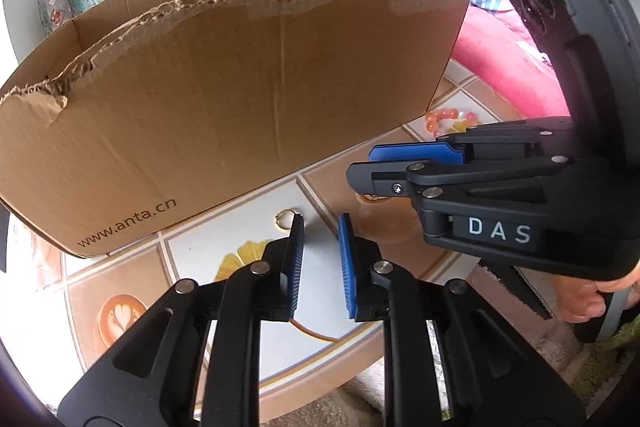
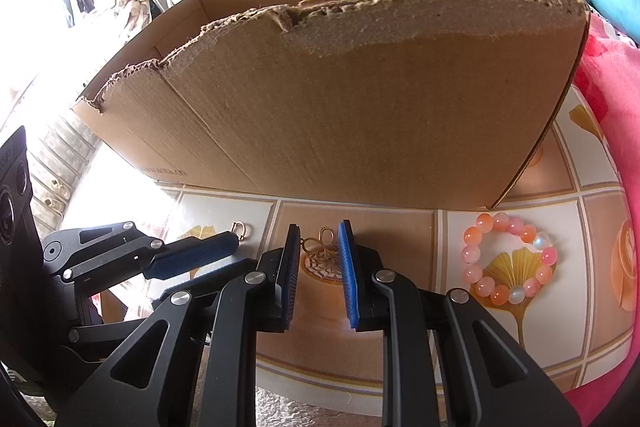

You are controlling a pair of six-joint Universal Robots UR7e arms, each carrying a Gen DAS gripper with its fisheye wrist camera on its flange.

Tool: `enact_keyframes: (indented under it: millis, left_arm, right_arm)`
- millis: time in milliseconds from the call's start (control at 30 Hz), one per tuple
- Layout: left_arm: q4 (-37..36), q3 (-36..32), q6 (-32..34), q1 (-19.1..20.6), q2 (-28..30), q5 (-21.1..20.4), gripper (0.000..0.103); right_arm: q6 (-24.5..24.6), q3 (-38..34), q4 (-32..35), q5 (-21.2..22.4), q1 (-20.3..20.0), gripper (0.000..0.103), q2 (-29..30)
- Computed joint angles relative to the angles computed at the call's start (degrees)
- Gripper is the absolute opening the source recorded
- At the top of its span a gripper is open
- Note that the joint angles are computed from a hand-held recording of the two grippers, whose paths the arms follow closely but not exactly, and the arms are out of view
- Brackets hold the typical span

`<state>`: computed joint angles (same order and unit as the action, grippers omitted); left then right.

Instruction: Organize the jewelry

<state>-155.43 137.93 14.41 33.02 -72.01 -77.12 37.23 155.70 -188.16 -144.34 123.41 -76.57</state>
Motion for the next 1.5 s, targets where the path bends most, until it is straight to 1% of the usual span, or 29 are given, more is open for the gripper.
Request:
enact_keyframes:
  millis: [100,167,267,400,500,667,867,1033,1333,1500]
  left_arm:
    - [-1.3,0.5,0.8,-0.2,-1.0,1.1,0.017]
    - [-1.7,0.7,1.2,-0.1,-1.5,2.1,0.019]
    - [-1.7,0.2,2.4,0.5,-0.9,3.5,0.020]
    - [-1.6,-0.4,4.0,0.9,-0.1,4.2,0.020]
    - [-1.3,-0.8,4.7,1.0,0.7,4.0,0.020]
    - [-2.9,-0.5,4.9,0.1,2.3,3.7,0.020]
    - [-2.3,-0.6,4.7,0.2,1.7,3.5,0.020]
    - [-2.6,-0.1,4.8,-0.2,1.5,3.3,0.011]
    - [-2.9,0.3,4.1,-0.2,0.9,3.6,0.011]
    - [-2.9,0.7,3.8,-0.6,-0.6,3.7,0.011]
  right_arm:
    - [-0.3,0.1,0.2,0.0,-0.1,0.020,-0.5]
    - [-0.3,0.1,0.1,0.0,-0.1,0.020,-0.4]
    - [-0.2,0.1,0.1,0.1,-0.1,0.020,-0.4]
    - [0.0,0.0,0.6,0.1,0.0,0.020,-0.8]
    - [-0.4,0.2,0.3,0.2,-0.1,0.020,-1.1]
    - [-0.5,0.0,0.5,0.3,-0.1,0.020,-1.3]
    - [-0.6,0.0,0.3,0.3,-0.1,0.020,-1.2]
    - [-0.2,-0.1,0.6,0.3,0.3,0.020,-1.4]
    - [-0.9,0.5,-0.3,0.1,0.2,0.020,-1.9]
    - [1.2,0.0,2.8,-1.2,2.1,0.020,-2.8]
